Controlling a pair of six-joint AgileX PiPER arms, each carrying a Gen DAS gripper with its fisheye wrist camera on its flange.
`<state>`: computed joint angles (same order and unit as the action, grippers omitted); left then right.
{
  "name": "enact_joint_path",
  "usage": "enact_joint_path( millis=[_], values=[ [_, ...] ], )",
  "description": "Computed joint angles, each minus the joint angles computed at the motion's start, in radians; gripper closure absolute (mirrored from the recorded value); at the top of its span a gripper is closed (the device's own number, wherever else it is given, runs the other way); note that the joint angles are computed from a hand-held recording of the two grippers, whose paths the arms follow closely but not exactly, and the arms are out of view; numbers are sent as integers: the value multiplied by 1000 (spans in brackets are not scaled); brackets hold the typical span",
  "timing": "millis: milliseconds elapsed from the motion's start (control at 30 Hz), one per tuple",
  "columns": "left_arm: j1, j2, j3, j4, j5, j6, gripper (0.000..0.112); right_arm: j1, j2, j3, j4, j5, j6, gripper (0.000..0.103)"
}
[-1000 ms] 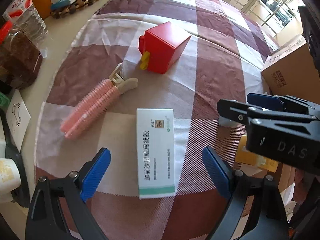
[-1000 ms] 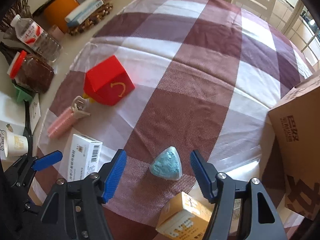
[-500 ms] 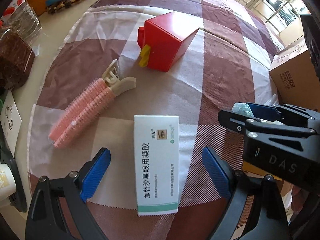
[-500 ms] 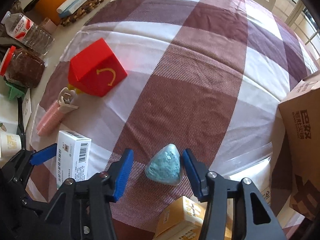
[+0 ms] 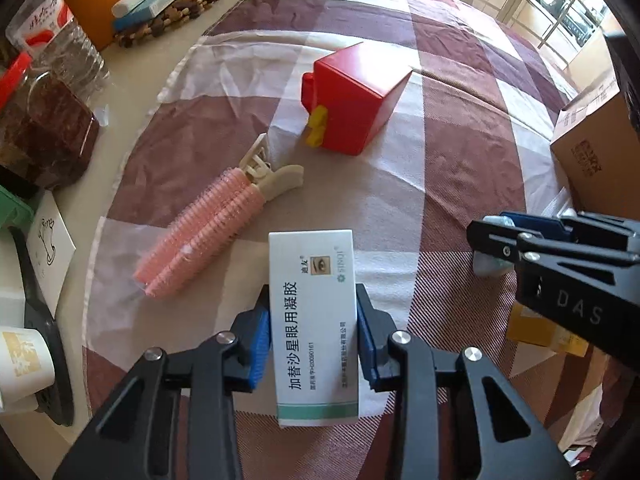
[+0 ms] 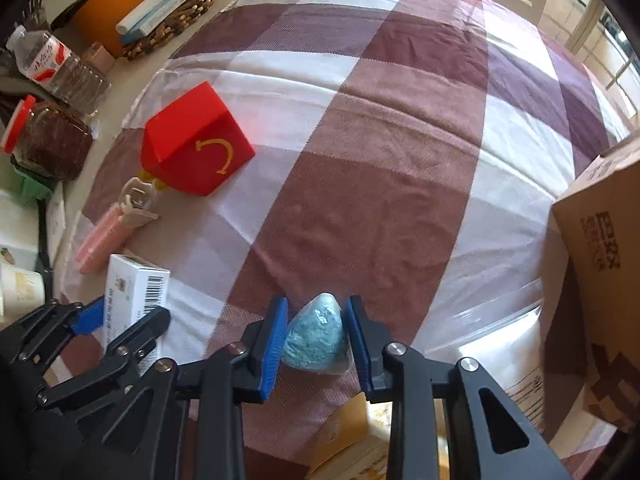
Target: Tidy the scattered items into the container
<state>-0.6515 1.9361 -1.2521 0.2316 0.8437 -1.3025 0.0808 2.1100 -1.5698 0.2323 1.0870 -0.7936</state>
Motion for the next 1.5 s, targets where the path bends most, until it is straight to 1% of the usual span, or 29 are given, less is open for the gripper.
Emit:
enact_joint_path(
  millis=[133,367,433,500,700,867,933,1067,1100,1167,1300,1333,1400,1500],
  values=[
    [0,-33,34,-8,-27,-11,75,-10,-31,25,14,9,-21,75],
    [1,-88,76,-6,-29,-17,75,-42,-77,44,47,51,-51,81],
    [-5,-98,81,-2,-24,-28,75,-44,-83,51,51,46,-50,81],
    [-12,-118,100,2,-22,-39,75,-41,-106,90,51,23,-54,81],
    [-26,-144,133,0,-35,-60,75,-11,-124,138,41,-28,-45,81],
    [-36,-157,152,-9,-44,-66,75,-4,-121,195,23,-51,-41,81],
    [-40,-161,158,-10,-44,-69,75,-13,-130,219,40,-74,-51,81],
    [-45,-169,166,-12,-43,-74,75,-9,-137,230,36,-88,-58,81],
    [-45,-170,168,-14,-45,-72,75,-8,-138,230,34,-86,-61,79],
    [-45,-172,170,-16,-43,-73,75,-10,-140,235,34,-76,-85,78],
    [-44,-171,170,-17,-47,-73,75,-17,-154,262,48,-99,-126,78],
    [-46,-174,171,-16,-46,-75,75,-13,-153,261,36,-98,-123,76],
    [-48,-173,171,-13,-45,-77,75,-2,-163,277,12,-113,-130,67],
    [-49,-175,172,-19,-43,-73,75,7,-184,309,-28,-132,-146,62]
  ],
)
